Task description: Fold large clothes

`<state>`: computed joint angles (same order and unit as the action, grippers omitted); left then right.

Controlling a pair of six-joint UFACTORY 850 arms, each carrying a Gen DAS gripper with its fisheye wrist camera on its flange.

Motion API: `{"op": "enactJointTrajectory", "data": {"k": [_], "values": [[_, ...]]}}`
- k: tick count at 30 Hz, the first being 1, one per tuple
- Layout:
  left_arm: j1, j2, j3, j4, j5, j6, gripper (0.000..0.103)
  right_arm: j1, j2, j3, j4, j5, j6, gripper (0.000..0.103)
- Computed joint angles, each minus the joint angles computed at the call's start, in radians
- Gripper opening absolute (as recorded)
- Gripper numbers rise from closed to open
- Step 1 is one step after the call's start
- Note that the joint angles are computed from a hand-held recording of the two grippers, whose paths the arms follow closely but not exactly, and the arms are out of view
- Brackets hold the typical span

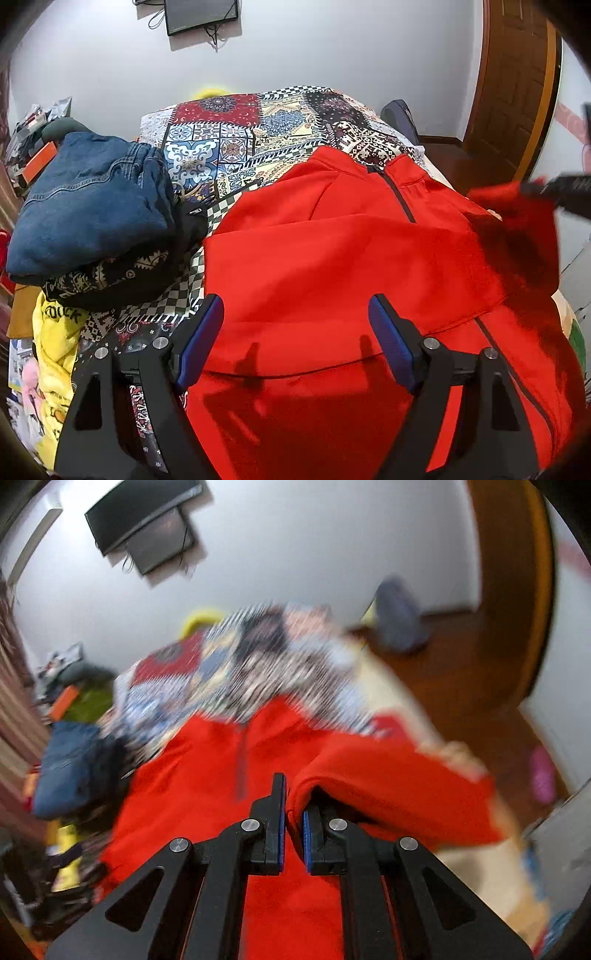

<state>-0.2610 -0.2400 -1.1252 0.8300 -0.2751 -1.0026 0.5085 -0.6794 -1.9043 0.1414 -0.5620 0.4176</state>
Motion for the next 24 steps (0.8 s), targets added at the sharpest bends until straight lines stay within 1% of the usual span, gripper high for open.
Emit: {"op": "enactJointTrajectory", "data": {"k": [3,5,7,8,10,12,13,14,15,16,17,19,20,24], "values": [[0.006,0.011,0.017,-0.015,0.010,0.018,0.080,0.010,-0.075,-0.059,0.078,-0.096,-0.055,0.007],[0.009,0.015,0.027,-0.020,0.012,0.027,0.080,0.021,-0.117,-0.094,0.099,-0.146,-0.065,0.009],[0.011,0.016,0.036,-0.025,0.013,0.037,0.080,0.030,-0.167,-0.141,0.108,-0.219,-0.069,0.010],[0.011,0.016,0.039,-0.034,0.013,0.046,0.080,0.035,-0.160,-0.130,0.103,-0.234,-0.064,0.010],[0.012,0.014,0.041,-0.066,0.012,0.080,0.080,0.044,-0.184,-0.152,0.076,-0.286,-0.055,0.011],[0.010,0.011,0.039,-0.084,0.011,0.100,0.080,0.050,-0.169,-0.136,0.053,-0.308,-0.056,0.011],[0.007,0.009,0.037,-0.087,0.010,0.105,0.080,0.050,-0.162,-0.130,0.057,-0.318,-0.075,0.016],[0.004,0.007,0.034,-0.093,0.010,0.114,0.080,0.050,-0.159,-0.131,0.064,-0.329,-0.090,0.025],[0.001,0.004,0.028,-0.103,0.010,0.129,0.080,0.048,-0.154,-0.129,0.083,-0.345,-0.125,0.030],[-0.002,0.001,0.022,-0.110,0.010,0.141,0.080,0.045,-0.145,-0.119,0.102,-0.354,-0.160,0.040],[-0.010,-0.006,0.009,-0.116,0.008,0.155,0.080,0.042,-0.136,-0.111,0.121,-0.363,-0.200,0.044],[-0.022,-0.019,-0.017,-0.136,0.011,0.191,0.080,0.038,-0.086,-0.045,0.130,-0.337,-0.259,0.044],[-0.032,-0.029,-0.035,-0.155,0.012,0.220,0.080,0.039,-0.068,-0.022,0.116,-0.320,-0.256,0.044],[-0.075,-0.078,-0.126,-0.223,0.011,0.332,0.080,0.027,0.076,0.165,-0.022,-0.200,-0.141,0.044]]}}
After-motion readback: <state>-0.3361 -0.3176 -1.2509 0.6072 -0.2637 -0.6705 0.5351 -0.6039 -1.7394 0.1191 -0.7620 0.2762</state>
